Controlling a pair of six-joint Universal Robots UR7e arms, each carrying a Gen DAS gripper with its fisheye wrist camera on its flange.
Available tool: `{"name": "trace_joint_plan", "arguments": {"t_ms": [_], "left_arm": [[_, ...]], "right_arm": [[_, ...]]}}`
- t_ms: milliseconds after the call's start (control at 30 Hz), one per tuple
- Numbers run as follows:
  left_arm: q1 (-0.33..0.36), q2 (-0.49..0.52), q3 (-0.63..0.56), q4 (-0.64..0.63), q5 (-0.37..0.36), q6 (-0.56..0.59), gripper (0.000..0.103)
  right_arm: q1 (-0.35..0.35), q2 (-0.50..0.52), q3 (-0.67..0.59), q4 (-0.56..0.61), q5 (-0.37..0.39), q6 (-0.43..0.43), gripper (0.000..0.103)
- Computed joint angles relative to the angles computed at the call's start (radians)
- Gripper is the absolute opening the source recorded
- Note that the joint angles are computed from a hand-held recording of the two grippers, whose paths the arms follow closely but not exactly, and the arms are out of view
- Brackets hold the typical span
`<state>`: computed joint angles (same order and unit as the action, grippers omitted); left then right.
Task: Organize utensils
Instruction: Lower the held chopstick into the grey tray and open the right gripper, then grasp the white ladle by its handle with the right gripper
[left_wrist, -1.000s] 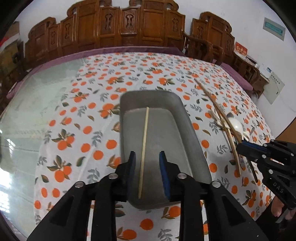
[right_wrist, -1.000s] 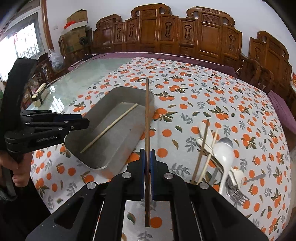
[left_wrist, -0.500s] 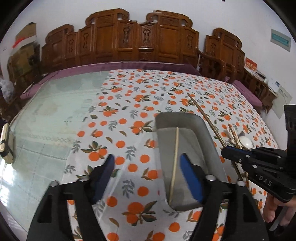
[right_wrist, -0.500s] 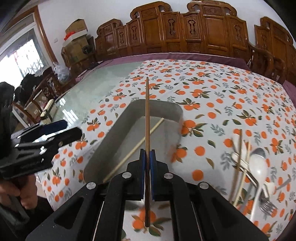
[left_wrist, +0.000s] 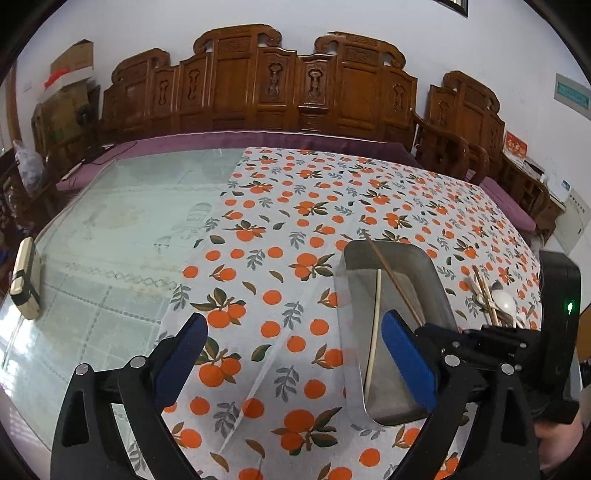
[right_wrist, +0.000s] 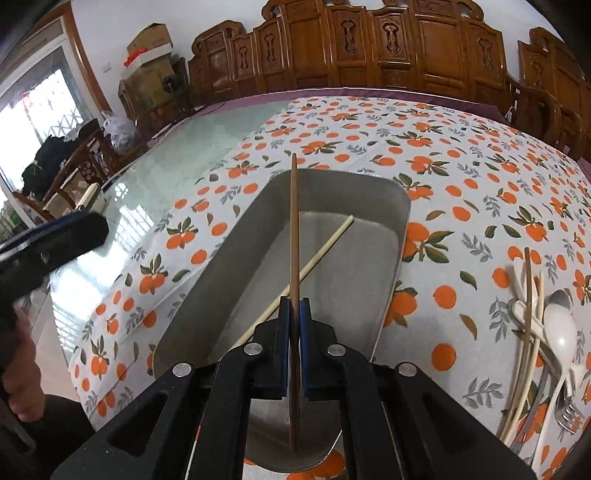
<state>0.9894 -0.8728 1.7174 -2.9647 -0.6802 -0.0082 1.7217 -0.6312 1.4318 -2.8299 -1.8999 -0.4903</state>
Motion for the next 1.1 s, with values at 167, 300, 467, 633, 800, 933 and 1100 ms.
{"name": "trace_joint_plan", "arguments": {"t_ms": [167,300,467,633,800,933,1100], "left_arm": [[0.0,-0.001,0.001,0.0,0.0,0.001,0.092],[-0.005,0.004,0.003,0.0,-0.005,0.001,0.092],[-0.023,0.023,0.003,-0.009,-0.04,0.014,0.092],[-0.05,0.043,0.007,-0.014,-0.09,0.005,0.092],[-0.084,0.072,0.007,-0.031,-0.114,0.002,0.092],[-0.104,0.097,0.0,-0.018,-0.145,-0.018,0.092],[-0.129,0.132,-0.011,-0.007,-0.154,-0.017,0.092]], "right_arm": [[-0.006,-0.008,0.009,-0.005,0.015,-0.001,0.008],[-0.01,-0.035,0.032,-0.017,0.033,-0.022,0.008],[-0.02,-0.113,0.106,-0.077,0.012,-0.073,0.008],[-0.046,-0.225,0.194,-0.132,-0.026,-0.125,0.008],[-0.081,-0.317,0.259,-0.163,-0.08,-0.186,0.017],[-0.111,-0.353,0.292,-0.176,-0.108,-0.199,0.017],[-0.146,-0.374,0.326,-0.174,-0.114,-0.212,0.021]]}}
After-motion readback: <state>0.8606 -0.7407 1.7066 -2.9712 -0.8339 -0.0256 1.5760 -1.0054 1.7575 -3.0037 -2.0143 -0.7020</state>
